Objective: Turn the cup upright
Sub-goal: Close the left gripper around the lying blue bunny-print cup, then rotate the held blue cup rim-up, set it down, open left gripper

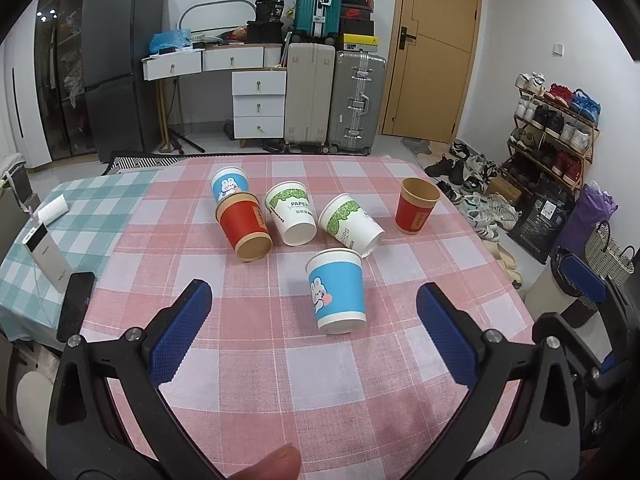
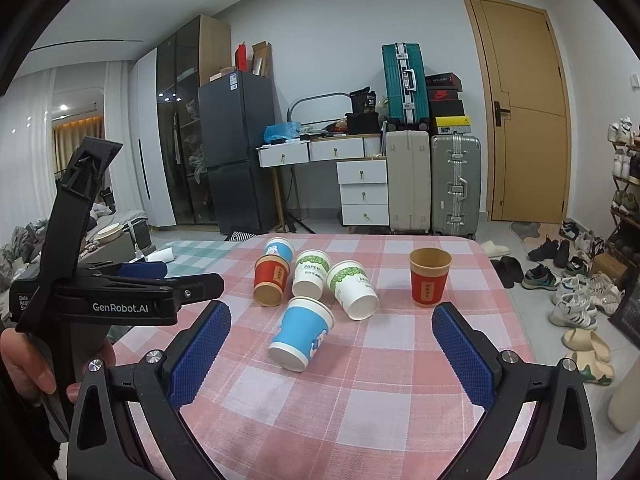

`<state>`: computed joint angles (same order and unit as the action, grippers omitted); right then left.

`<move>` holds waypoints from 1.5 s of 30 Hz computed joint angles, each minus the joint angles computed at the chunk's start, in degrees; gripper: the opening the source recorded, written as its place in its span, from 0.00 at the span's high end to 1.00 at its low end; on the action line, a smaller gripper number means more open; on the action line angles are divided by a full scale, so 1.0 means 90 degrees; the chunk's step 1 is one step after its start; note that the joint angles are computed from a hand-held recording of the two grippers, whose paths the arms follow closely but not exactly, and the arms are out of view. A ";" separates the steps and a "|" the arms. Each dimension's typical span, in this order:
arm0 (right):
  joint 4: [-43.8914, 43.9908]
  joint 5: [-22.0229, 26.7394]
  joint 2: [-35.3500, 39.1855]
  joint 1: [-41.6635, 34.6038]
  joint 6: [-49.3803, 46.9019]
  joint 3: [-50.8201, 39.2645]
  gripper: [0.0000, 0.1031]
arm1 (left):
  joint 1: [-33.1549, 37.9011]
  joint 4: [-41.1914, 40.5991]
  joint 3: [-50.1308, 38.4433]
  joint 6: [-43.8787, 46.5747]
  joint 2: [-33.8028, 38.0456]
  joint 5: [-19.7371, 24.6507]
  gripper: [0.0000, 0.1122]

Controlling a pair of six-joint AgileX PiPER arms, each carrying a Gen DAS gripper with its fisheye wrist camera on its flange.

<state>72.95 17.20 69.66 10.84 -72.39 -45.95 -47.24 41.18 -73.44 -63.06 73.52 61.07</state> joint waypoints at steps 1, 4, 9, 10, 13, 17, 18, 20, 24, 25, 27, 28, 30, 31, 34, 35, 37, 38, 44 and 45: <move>0.0092 0.0034 0.0062 -0.0049 -0.0086 -0.0011 0.00 | 0.0198 -0.0170 -0.0065 0.0205 0.0115 -0.0145 0.09; 0.0204 0.0146 0.0363 -0.0196 -0.0202 -0.0101 0.00 | 0.0855 -0.0885 -0.0180 0.0980 0.0463 -0.0574 0.09; 0.0908 0.0380 0.0887 -0.0539 -0.0939 -0.0209 0.00 | 0.1752 -0.2202 -0.0653 0.2335 0.1357 -0.1039 0.09; 0.0944 0.0412 0.1020 -0.0588 -0.0967 -0.0277 0.00 | 0.1823 -0.2257 -0.0785 0.2416 0.1602 -0.1085 0.09; 0.1481 0.0519 0.1340 -0.0748 -0.1494 -0.0384 0.00 | 0.2120 -0.2648 -0.1254 0.2787 0.2302 -0.1145 0.09; 0.1665 0.0681 0.1740 -0.0859 -0.1680 -0.0604 0.00 | 0.2487 -0.3049 -0.1951 0.3028 0.3202 -0.1029 0.09; 0.1696 0.0668 0.1821 -0.0859 -0.1735 -0.0642 0.00 | 0.2565 -0.3240 -0.2034 0.3230 0.3313 -0.1056 0.09; 0.1814 0.0712 0.1972 -0.0891 -0.1880 -0.0699 0.00 | 0.2612 -0.3329 -0.2354 0.3447 0.3656 -0.0950 0.09; 0.1918 0.0892 0.2127 -0.1018 -0.1933 -0.0737 0.00 | 0.2672 -0.3644 -0.3232 0.3964 0.4460 -0.0480 0.09; 0.1914 0.0921 0.2129 -0.1038 -0.1925 -0.0735 0.00 | 0.2685 -0.3718 -0.3459 0.4074 0.4668 -0.0345 0.13; 0.1940 0.0947 0.2101 -0.1071 -0.1972 -0.0708 0.00 | 0.2723 -0.3872 -0.3822 0.4267 0.5013 -0.0127 0.34; 0.1908 0.0955 0.2103 -0.1076 -0.1955 -0.0715 0.00 | 0.2782 -0.4062 -0.3945 0.4387 0.5133 -0.0064 0.43; 0.1917 0.0936 0.2034 -0.1083 -0.1974 -0.0676 0.00 | 0.2878 -0.4385 -0.3914 0.4461 0.5115 -0.0206 0.46; 0.1886 0.0945 0.1992 -0.1087 -0.1924 -0.0662 0.00 | 0.2878 -0.4410 -0.3815 0.4466 0.5029 -0.0317 0.47; 0.1830 0.0937 0.1828 -0.1057 -0.1791 -0.0616 0.00 | 0.2791 -0.4168 -0.3859 0.4477 0.4858 -0.0295 0.48; 0.1812 0.0929 0.1712 -0.1028 -0.1754 -0.0561 0.00 | 0.2808 -0.4260 -0.3885 0.4560 0.4770 -0.0239 0.48; 0.1785 0.0870 0.1511 -0.0963 -0.1704 -0.0461 0.00 | 0.2843 -0.4428 -0.3909 0.4672 0.4544 -0.0076 0.48; 0.1709 0.0837 0.1422 -0.0922 -0.1606 -0.0432 0.00 | 0.2853 -0.4491 -0.3905 0.4703 0.4416 -0.0018 0.48; 0.0968 0.0839 0.0725 -0.0628 -0.0619 -0.0116 0.00 | 0.2848 -0.4447 -0.3136 0.4401 0.2918 0.0273 0.47; 0.0797 0.0814 0.0595 -0.0545 -0.0424 -0.0055 0.00 | 0.2823 -0.4429 -0.2890 0.4334 0.2579 0.0275 0.47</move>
<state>80.13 24.52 75.02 5.93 -76.20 -46.45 -21.83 1.31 -99.45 -24.05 96.73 63.55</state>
